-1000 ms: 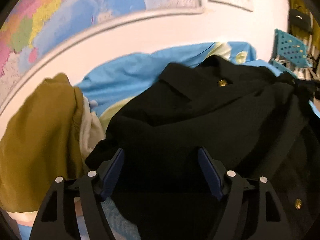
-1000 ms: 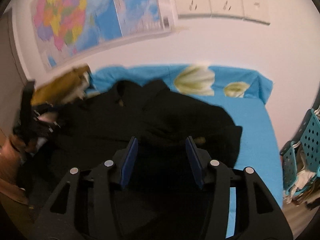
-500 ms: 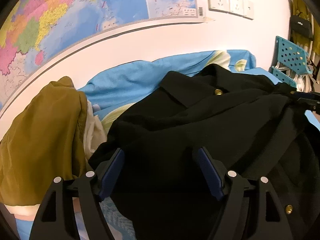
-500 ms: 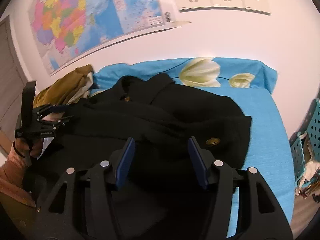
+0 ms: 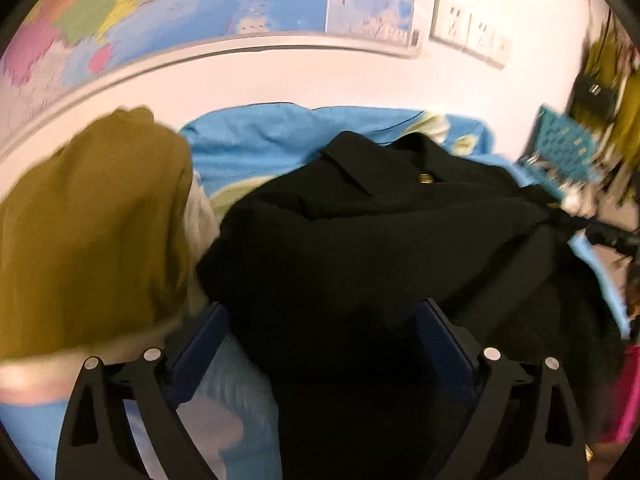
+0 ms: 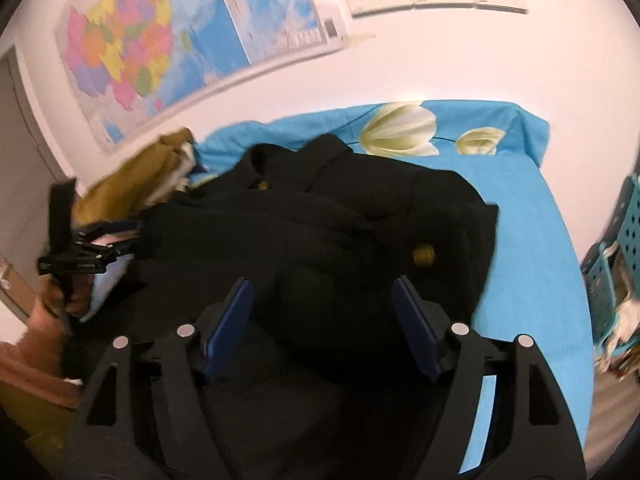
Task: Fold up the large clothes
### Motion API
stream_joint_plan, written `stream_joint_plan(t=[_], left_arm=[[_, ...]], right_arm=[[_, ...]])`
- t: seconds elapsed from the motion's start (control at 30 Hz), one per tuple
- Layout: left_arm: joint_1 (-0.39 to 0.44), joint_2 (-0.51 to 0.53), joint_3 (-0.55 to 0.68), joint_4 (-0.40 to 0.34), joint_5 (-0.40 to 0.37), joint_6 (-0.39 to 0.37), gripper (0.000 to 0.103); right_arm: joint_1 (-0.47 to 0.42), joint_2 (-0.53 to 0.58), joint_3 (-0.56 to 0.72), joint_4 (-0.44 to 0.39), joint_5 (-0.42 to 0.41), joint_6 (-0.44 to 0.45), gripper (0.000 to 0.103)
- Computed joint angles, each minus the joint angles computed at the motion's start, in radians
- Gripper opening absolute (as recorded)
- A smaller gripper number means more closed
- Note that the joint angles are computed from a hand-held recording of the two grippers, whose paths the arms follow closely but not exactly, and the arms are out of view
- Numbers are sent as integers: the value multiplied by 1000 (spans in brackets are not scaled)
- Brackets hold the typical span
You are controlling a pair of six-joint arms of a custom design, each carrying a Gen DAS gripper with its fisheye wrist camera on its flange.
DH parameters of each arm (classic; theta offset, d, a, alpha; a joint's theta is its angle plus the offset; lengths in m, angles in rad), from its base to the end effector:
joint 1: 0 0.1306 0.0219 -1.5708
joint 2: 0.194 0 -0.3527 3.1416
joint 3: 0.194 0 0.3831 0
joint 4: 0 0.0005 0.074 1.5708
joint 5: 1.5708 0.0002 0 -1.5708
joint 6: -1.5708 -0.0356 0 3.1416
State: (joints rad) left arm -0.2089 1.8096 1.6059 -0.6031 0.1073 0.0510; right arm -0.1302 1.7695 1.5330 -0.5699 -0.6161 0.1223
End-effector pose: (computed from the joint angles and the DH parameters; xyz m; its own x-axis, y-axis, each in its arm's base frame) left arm 0.6062 -0.1329 0.2941 -0.7197 0.1008 -0.6870 0.2423 0.9637 -0.1125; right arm 0.5980 -0.0581 0.2922 -0.6749 -0.0120 -0.7378 -0.3757 0.8662 0.3295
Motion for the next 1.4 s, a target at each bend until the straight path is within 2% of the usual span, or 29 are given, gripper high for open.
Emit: stream_joint_plan(t=[0.07, 0.17, 0.23, 0.4, 0.57, 0.7, 0.87, 0.97, 1.03, 1.1, 1.17, 1.27, 1.33, 1.37, 1.4], left_arm=[[21, -61, -90, 25, 50, 21, 92], [38, -124, -187, 21, 90, 34, 92], [50, -169, -254, 12, 121, 39, 92], [68, -243, -375, 8, 207, 67, 92], [55, -303, -460, 20, 238, 62, 96], [66, -330, -489, 21, 291, 76, 96], [63, -367, -533, 16, 332, 52, 96], [60, -385, -553, -8, 393, 10, 96], [52, -392, -561, -31, 430, -24, 96], [41, -393, -560, -32, 407, -34, 96], [36, -388, -559, -17, 404, -13, 96], [29, -368, -545, 19, 400, 37, 96], [19, -366, -546, 38, 377, 51, 96], [10, -366, -548, 52, 357, 60, 94], [2, -367, -546, 58, 332, 70, 82]], right_arm=[[-33, -41, -64, 3, -45, -16, 78], [-84, -97, -167, 9, -104, -39, 83], [-110, -119, -219, -13, -145, -29, 84], [-142, -188, -341, -31, -175, 27, 86], [-134, -209, -385, -33, -181, 92, 91], [-131, -206, -399, 18, -197, 92, 93], [-116, -203, -406, 56, -190, 94, 94], [-115, -198, -396, 6, -240, 125, 89], [-126, -187, -380, -48, -283, 160, 77], [-143, -167, -363, -88, -324, 165, 66], [-143, -170, -368, -75, -310, 171, 64], [-127, -183, -383, -34, -305, 152, 80], [-110, -196, -398, -8, -274, 156, 81], [-109, -191, -397, -9, -292, 147, 75], [-111, -174, -378, -51, -319, 154, 46]])
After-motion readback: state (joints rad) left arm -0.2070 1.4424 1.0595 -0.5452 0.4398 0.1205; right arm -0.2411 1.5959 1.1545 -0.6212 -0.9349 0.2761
